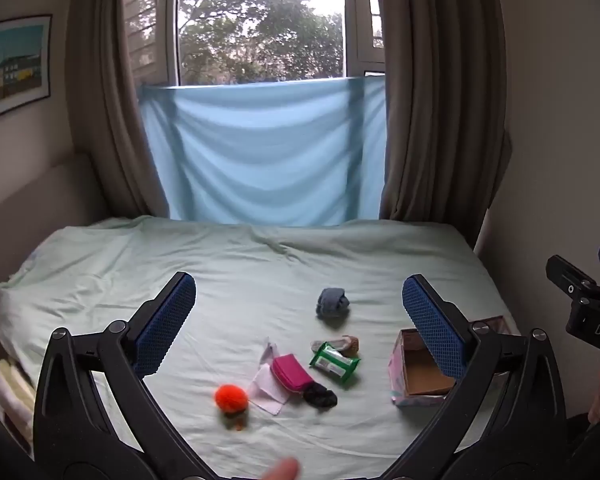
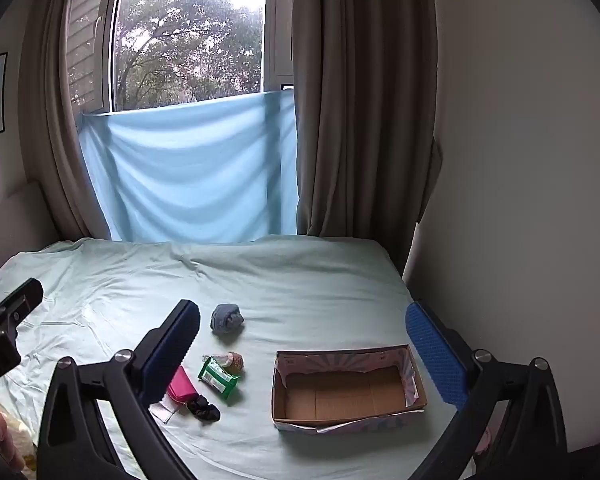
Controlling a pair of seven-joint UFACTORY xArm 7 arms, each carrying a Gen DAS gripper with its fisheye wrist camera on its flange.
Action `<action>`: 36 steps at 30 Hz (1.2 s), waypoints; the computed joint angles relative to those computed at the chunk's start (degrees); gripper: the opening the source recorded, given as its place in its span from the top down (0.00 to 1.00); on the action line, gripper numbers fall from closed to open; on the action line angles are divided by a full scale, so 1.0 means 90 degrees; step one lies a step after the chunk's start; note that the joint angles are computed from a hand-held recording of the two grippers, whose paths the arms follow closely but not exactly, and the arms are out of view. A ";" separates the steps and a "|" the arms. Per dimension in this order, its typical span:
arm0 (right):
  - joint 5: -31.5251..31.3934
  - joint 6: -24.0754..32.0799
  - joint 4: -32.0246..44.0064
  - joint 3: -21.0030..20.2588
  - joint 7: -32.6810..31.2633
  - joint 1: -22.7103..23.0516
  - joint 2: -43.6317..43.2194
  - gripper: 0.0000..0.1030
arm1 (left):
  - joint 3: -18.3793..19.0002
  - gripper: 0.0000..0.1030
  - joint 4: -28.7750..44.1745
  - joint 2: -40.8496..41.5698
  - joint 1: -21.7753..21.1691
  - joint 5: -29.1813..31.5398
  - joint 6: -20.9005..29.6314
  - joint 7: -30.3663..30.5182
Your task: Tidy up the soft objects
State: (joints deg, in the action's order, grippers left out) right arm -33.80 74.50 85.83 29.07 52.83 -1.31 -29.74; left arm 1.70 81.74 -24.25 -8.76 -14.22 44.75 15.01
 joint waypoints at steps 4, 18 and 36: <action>-0.0008 0.0036 0.0031 0.0016 -0.0008 0.0009 0.0029 0.00 | 0.0125 0.01 0.0534 0.0319 -0.0008 -0.0141 0.0660 -0.0023; 0.0042 -0.0124 -0.0024 -0.0060 -0.0015 0.0027 0.0007 0.00 | -0.0131 0.01 -0.0052 0.0048 0.0037 0.0193 -0.0046 0.0133; -0.0064 -0.0317 -0.0100 -0.0071 0.0025 0.0087 0.0044 0.00 | -0.0132 0.01 0.0104 0.0178 0.0060 0.0255 -0.0011 0.0039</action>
State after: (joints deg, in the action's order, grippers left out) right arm -34.38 71.64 84.93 28.43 53.06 -0.53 -29.34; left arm 0.52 82.67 -22.64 -8.21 -11.92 44.66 15.36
